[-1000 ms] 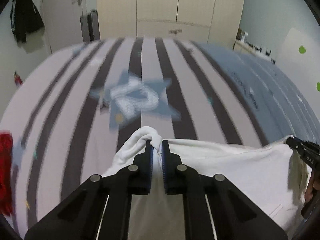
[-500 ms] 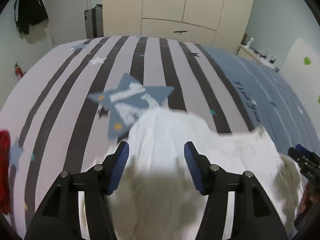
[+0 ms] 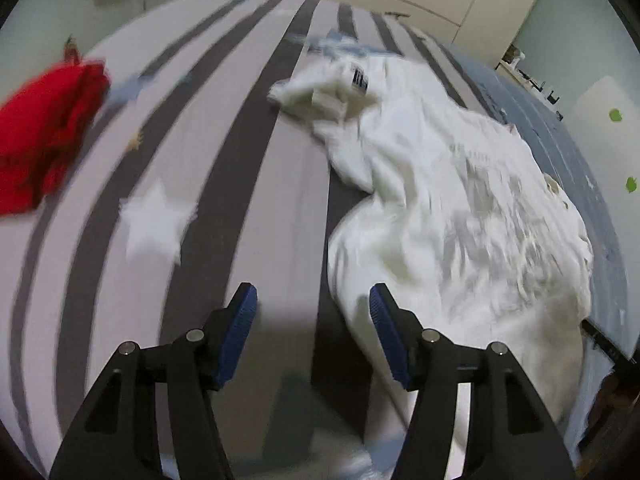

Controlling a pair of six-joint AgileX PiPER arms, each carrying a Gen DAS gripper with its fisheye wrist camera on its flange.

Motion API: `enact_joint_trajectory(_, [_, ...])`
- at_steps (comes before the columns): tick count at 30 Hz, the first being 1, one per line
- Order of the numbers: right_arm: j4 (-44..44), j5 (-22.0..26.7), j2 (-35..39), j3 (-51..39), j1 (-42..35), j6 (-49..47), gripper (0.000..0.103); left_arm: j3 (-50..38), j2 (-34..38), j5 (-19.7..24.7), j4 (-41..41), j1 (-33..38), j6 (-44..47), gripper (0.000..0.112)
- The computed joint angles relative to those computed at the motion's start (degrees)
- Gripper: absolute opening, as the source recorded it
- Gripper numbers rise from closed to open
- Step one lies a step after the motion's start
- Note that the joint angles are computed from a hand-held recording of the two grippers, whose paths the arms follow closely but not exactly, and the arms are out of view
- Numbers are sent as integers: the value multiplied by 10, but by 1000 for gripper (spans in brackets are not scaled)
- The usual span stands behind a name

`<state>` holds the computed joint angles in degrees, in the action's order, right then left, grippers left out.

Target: Fold clothes

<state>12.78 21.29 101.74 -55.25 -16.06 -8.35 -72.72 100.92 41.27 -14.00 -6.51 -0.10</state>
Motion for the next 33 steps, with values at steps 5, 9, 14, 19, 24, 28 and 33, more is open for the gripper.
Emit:
enact_joint_trajectory(5, [87, -6, -11, 48, 20, -41, 64, 60, -27, -8, -88, -23, 38, 56])
enact_joint_trajectory(9, [161, -17, -7, 51, 56, -94, 65, 83, -23, -17, -110, -63, 56, 56])
enact_joint_trajectory(14, [233, -42, -10, 73, 91, -168, 36, 111, -40, -58, -61, -117, 38, 4])
enact_joint_trajectory(19, [225, -41, -44, 105, 80, -209, 6, 124, -76, -69, 25, -89, -19, 3])
enact_joint_trajectory(24, [177, 17, -131, 119, 4, -226, 2, 110, -132, -41, 60, -4, -3, 3])
enact_joint_trajectory(28, [124, 57, -173, 109, -67, -229, 2, 99, -130, -30, 89, 48, 23, 3])
enact_joint_trajectory(33, [42, 35, -138, 85, -103, -183, 2, 89, -85, -7, 125, 80, -19, 6])
